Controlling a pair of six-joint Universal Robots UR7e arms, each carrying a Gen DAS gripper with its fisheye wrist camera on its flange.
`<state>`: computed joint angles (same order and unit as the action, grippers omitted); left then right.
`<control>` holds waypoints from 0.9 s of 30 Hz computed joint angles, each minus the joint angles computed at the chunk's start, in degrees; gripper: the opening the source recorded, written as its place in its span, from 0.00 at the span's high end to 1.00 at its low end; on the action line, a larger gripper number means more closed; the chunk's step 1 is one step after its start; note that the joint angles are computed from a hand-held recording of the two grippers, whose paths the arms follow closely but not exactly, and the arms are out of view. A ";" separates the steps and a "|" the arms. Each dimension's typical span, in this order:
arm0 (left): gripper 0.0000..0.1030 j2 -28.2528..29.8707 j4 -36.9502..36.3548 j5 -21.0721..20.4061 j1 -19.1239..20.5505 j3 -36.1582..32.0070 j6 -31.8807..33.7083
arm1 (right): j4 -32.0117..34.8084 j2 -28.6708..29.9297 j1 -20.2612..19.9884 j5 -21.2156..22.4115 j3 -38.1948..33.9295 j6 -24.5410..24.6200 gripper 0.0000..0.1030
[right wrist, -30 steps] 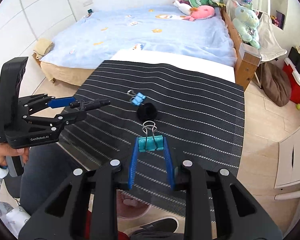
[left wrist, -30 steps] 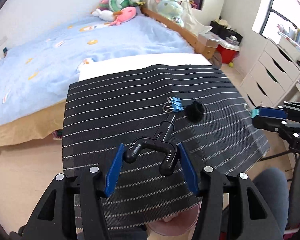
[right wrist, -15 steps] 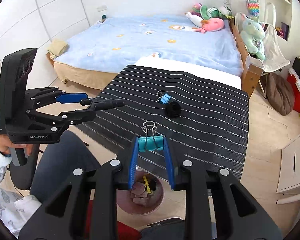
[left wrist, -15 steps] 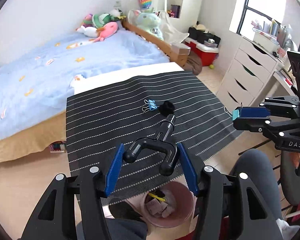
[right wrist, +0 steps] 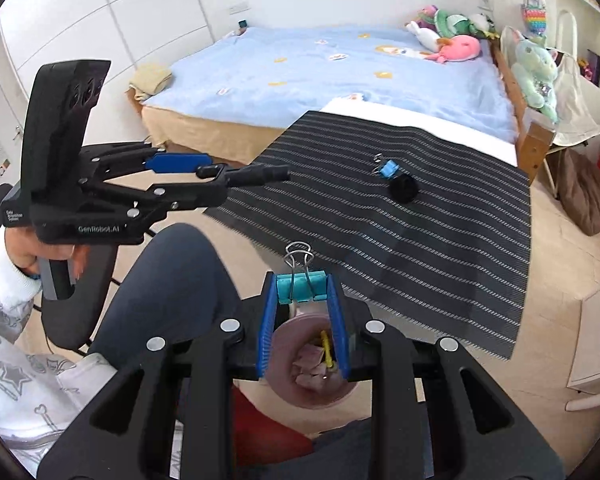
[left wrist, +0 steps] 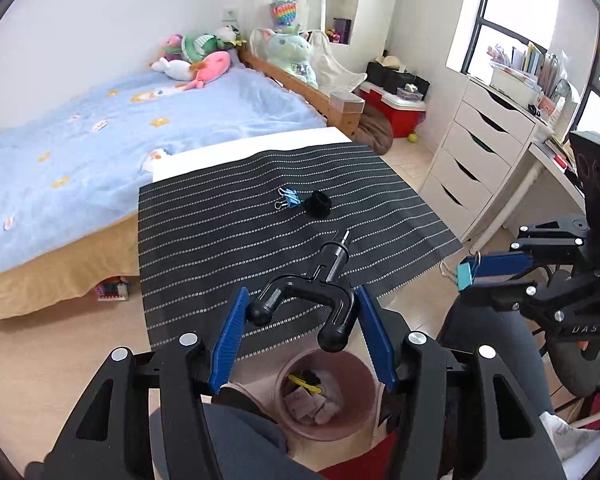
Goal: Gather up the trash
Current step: 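Carry the teal clip to the bin and release with right while left carries the black clip, then open the left gripper over the pink bin to drop the black clip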
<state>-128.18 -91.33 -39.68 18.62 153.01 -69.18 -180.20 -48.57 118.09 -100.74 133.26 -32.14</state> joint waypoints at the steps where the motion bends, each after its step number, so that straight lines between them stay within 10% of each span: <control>1: 0.47 -0.48 1.22 -0.29 -0.56 -0.04 -0.85 | 0.15 0.05 0.02 0.15 0.12 -0.02 0.76; 9: 0.47 -3.79 7.42 -1.33 -3.91 -0.50 -4.43 | 1.79 0.52 0.27 1.40 0.32 -0.72 0.72; 18: 0.47 -4.96 7.38 -2.26 -5.04 -0.33 -3.09 | -0.54 0.58 -0.43 1.65 0.98 0.58 0.12; 27: 0.47 -3.93 3.12 -3.17 -4.63 0.60 0.16 | -2.91 0.54 -0.84 -0.55 0.98 3.13 0.07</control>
